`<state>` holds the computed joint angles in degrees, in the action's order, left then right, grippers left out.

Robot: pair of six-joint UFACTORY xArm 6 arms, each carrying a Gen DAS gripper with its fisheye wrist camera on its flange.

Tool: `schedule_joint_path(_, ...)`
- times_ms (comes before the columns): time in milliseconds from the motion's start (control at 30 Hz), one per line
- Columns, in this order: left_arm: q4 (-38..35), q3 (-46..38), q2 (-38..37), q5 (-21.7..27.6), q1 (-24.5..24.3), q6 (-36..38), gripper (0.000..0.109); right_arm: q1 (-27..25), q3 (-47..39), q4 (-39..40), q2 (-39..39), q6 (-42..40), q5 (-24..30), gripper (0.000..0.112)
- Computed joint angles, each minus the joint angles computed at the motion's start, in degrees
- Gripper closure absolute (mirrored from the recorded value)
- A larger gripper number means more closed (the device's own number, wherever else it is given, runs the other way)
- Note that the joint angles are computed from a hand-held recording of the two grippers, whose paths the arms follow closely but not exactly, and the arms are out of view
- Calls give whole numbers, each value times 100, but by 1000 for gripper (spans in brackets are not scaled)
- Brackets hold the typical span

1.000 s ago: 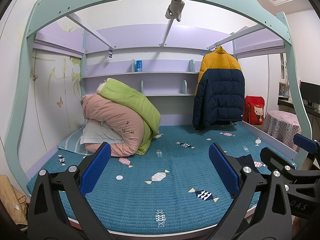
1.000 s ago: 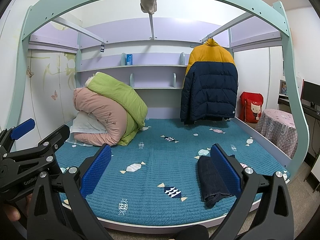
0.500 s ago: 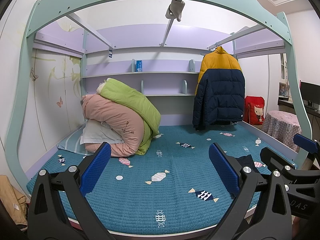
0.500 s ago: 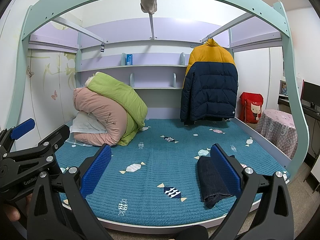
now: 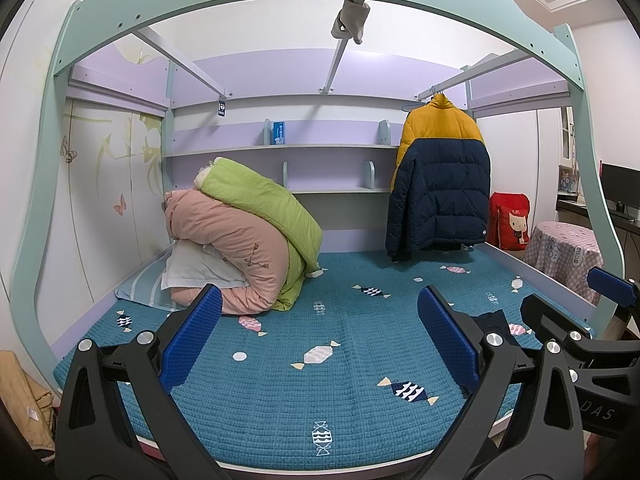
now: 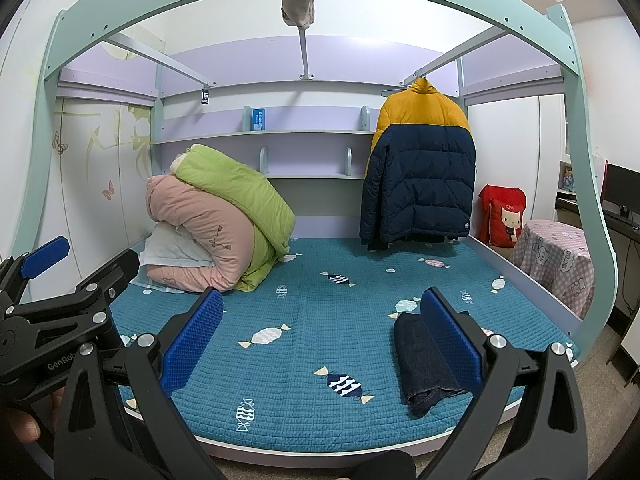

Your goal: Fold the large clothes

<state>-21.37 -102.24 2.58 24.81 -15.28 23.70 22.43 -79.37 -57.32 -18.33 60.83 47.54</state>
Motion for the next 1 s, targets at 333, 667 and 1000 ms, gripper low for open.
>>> schedule_joint_path(333, 11, 64, -31, -34, -8, -14, 10, -16, 9, 13, -10, -20, -15, 17)
schedule_joint_path(667, 22, 46, -18, -12, -6, -32, 10, -3, -15, 19, 8, -24, 9, 17)
schedule_joint_path(1000, 38, -44, 341, 256, 204, -47, 10, -176, -133, 458, 435, -310, -211, 17)
